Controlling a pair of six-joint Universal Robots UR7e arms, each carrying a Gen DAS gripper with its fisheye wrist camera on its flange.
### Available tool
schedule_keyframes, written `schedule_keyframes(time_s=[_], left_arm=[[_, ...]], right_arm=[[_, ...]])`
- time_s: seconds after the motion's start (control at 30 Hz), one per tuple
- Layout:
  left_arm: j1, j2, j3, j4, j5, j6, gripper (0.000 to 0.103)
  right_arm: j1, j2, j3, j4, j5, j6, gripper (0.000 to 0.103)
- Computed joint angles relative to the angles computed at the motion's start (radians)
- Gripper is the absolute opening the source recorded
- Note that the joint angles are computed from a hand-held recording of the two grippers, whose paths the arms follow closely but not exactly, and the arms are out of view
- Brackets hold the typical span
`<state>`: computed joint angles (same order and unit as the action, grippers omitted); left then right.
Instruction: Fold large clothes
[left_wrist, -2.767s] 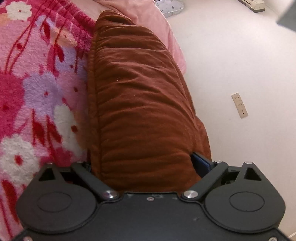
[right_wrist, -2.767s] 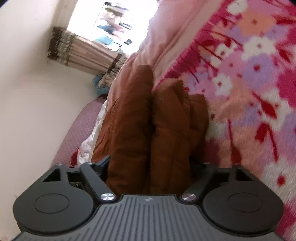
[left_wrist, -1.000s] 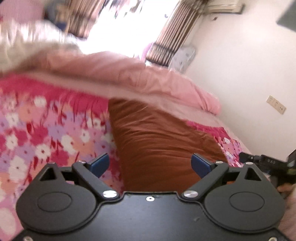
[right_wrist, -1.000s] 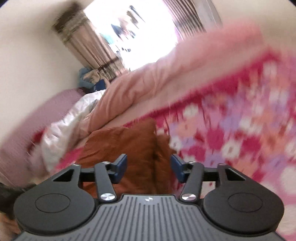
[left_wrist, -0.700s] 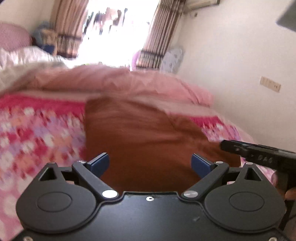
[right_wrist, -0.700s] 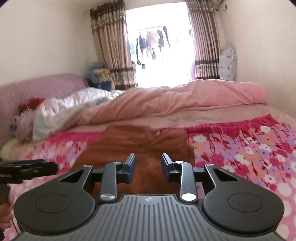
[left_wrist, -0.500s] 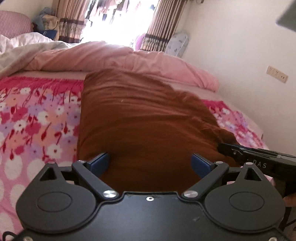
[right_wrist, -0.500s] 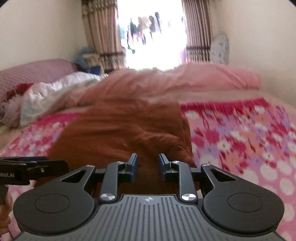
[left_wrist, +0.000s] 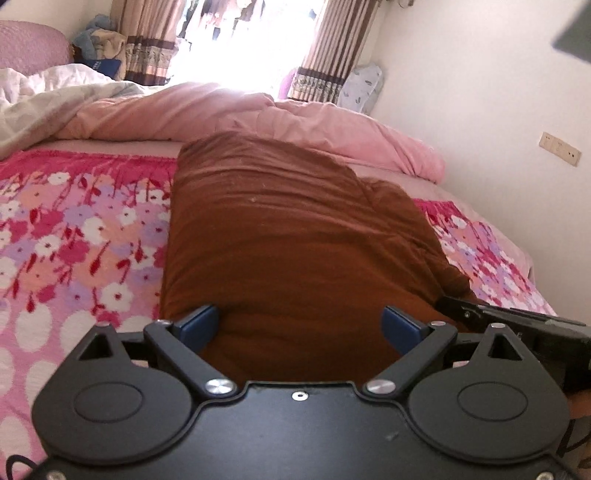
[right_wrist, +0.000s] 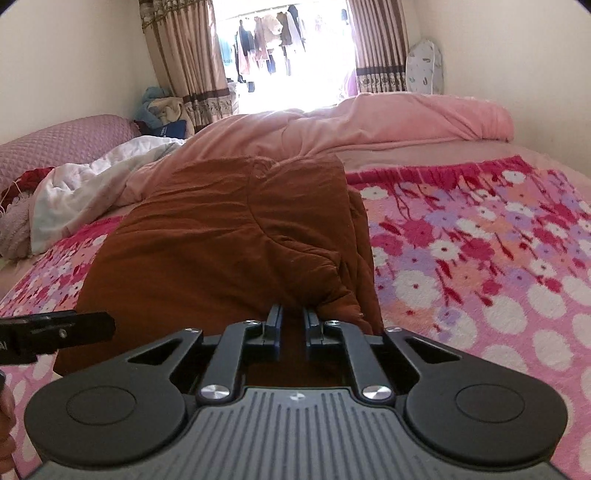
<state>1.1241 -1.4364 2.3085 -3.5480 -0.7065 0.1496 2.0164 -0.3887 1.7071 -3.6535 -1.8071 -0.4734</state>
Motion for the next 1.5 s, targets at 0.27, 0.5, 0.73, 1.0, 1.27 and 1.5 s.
schedule_keyframes(time_s=[0.27,0.5,0.73,1.0,1.27,1.5], left_arm=[[-0.026,0.006,-0.097,-0.033,0.038,0.126,0.098],[0.094,0.055,-0.197,0.163,-0.042,-0.01,0.098],[0.117,0.091,-0.189,0.074,-0.044,0.058,0.098],[0.047,0.019,-0.137,0.075,0.002,0.016,0.098],[-0.117,-0.032,0.016,-0.03,0.177,0.009,0.098],[-0.099,-0.002,0.083,-0.04,0.154,-0.083,0.098]], right_arm=[[0.047,-0.022,-0.033,-0.014,0.033,-0.02,0.023],[0.043,0.06,-0.206,0.157,-0.046,0.011,0.021],[0.018,0.091,-0.231,0.179,-0.038,0.009,0.014],[0.037,0.04,-0.168,0.143,-0.031,0.02,0.017],[0.062,-0.058,-0.006,0.014,-0.012,-0.021,0.026],[0.039,-0.068,0.065,-0.025,0.005,-0.015,0.031]])
